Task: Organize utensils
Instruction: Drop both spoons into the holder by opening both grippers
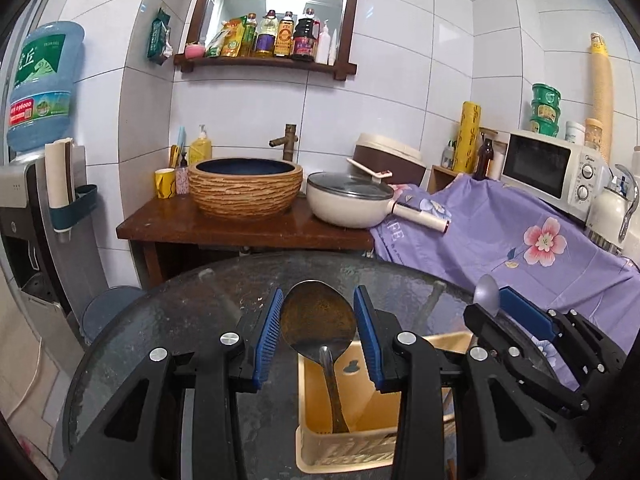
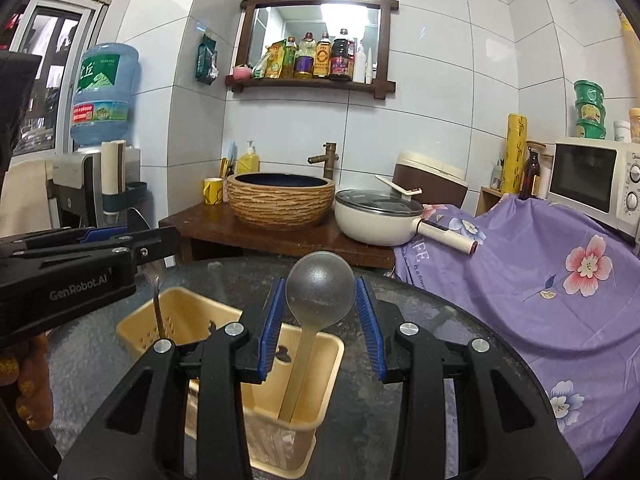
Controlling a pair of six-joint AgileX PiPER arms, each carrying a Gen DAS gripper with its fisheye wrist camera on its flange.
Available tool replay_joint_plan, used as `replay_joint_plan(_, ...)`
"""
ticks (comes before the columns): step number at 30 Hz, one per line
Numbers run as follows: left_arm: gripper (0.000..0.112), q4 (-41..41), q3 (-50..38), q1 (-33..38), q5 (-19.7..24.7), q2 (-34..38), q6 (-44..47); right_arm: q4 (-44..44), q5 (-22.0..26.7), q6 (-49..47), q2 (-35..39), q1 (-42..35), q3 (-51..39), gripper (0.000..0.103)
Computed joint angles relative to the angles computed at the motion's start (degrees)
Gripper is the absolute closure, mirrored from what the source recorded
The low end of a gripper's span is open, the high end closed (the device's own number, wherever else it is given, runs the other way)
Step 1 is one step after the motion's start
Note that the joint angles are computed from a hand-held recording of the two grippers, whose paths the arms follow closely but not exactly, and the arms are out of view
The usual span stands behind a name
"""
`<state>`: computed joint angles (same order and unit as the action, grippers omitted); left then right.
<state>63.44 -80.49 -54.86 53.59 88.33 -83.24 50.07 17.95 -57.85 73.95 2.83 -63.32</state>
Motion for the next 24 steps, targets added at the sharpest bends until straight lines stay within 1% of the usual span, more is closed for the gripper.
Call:
replay_joint_plan(1, 0.076, 0.1, 0.78, -0.05, -0.1, -0.11, -0.3, 2.0, 0.24, -2.25, -0.31, -0.28, 0.81, 0.066)
replay_joint_plan(5, 0.076, 1.15, 3.42, -0.6, -0.7, -0.83, -1.87, 3.98, 0.88, -5.02, -0.67, -0.44, 2.48, 0.066)
replay_joint_plan(9, 0.076, 2.26, 3.4, -1.95, 1.17, -0.44, -1.44, 3.0, 0.73, -5.13, -0.97, 0.08, 3.6, 0.066)
replay_joint_plan(11, 0.076, 2.7, 3.88, -1.97, 0.77, -0.5, -2.19, 4.67, 0.15, -7.14, -1.27, 0.11, 4.39, 0.066)
replay_joint_plan(14, 0.075, 2.71, 4.35, -1.87, 0.34, -0.81, -2.42, 6.32, 1.09, -9.05, -1.3, -0.45, 4.46, 0.066)
replay_joint_plan(16, 0.07, 2.97, 4.59, -1.99, 0.36, -1.16, -2.64, 8.81, 1.89, -11.65, -1.47, -0.91, 4.7, 0.063)
replay_joint_plan(17, 0.064, 3.65, 4.67, -2.3, 0.82, -1.24, -3.25, 9.38, 1.38, -12.38, -1.66, -0.86, 5.09, 0.062)
replay_joint_plan(18, 0.061, 4.25, 4.78, -2.63, 1.23, -1.34, -3.87, 9.47, 1.17, -12.57, -1.7, -0.86, 5.24, 0.061)
replay_joint_plan(19, 0.06, 4.52, 4.88, -2.81, 1.44, -1.57, -4.15, 9.42, 1.33, -12.45, -1.75, -1.06, 5.26, 0.06)
replay_joint_plan(20, 0.057, 4.79, 5.17, -3.01, 1.54, -2.02, -4.64, 9.28, 1.61, -12.12, -1.82, -1.31, 5.22, 0.055)
replay_joint_plan(22, 0.052, 5.59, 6.04, -3.7, 2.35, -3.08, -6.23, 10.29, 3.07, -12.26, -2.15, -2.6, 5.19, 0.048)
replay_joint_plan(24, 0.045, 6.43, 7.05, -4.64, 3.34, -4.21, -7.8, 13.33, 4.41, -14.46, -3.25, -4.26, 5.94, 0.048)
